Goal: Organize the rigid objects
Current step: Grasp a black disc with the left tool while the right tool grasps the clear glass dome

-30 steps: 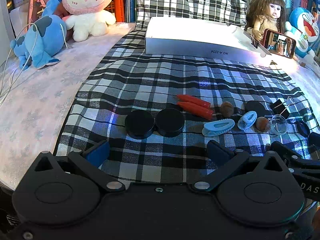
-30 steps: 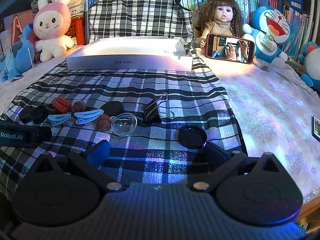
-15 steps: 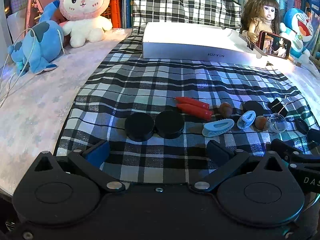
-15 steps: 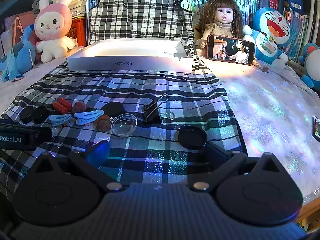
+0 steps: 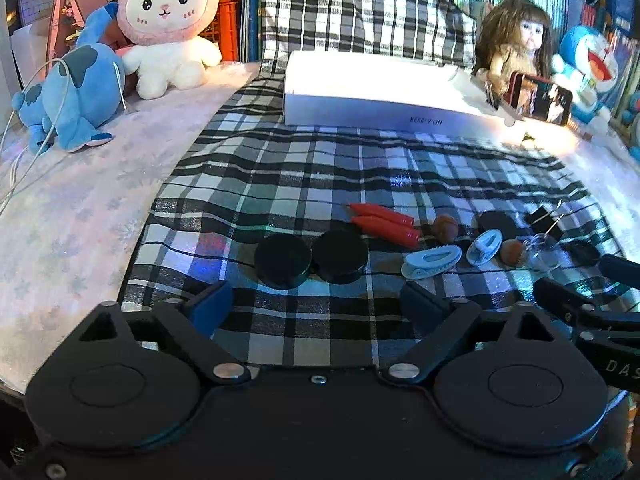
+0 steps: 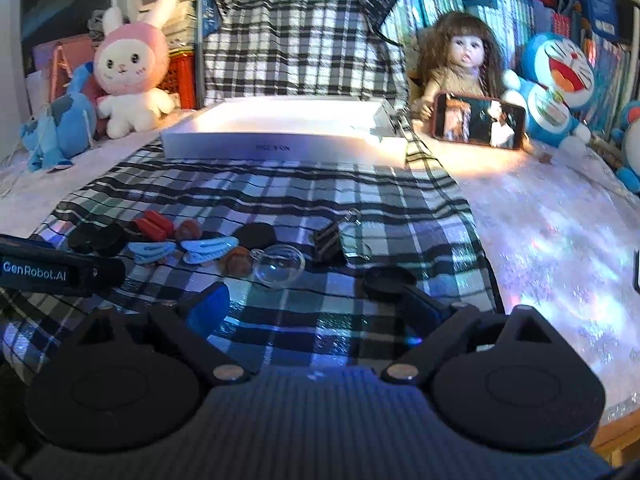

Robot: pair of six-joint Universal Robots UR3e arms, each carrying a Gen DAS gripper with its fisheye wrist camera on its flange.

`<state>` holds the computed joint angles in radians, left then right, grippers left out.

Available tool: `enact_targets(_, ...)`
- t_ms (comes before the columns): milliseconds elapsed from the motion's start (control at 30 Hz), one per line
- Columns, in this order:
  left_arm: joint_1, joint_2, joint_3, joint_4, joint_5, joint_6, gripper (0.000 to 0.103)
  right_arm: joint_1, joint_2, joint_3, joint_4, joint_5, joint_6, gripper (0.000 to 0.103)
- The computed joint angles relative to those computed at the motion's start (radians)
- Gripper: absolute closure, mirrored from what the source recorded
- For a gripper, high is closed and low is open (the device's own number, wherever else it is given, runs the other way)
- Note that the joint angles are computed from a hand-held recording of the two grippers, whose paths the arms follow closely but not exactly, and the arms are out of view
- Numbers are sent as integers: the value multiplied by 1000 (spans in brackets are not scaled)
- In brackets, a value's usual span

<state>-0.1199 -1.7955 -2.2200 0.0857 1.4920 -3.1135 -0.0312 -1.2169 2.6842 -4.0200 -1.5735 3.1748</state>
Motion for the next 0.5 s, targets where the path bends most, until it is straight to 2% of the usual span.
enact_targets(167,79,66,-97,94,-87,7,30,59,16,-28,-24,-49,-44,14)
enact_targets(267,99,76,-135,156,-84,27,35,92,35,-50,-43,-93,-52,22)
enact_targets(400,105,66,-140,166,-62,46,53,97,30,-66,-22,-101,-49,34)
enact_targets(500,123,54,-143,162,-84,53,57,97,29,-80,2,-102,-54,41)
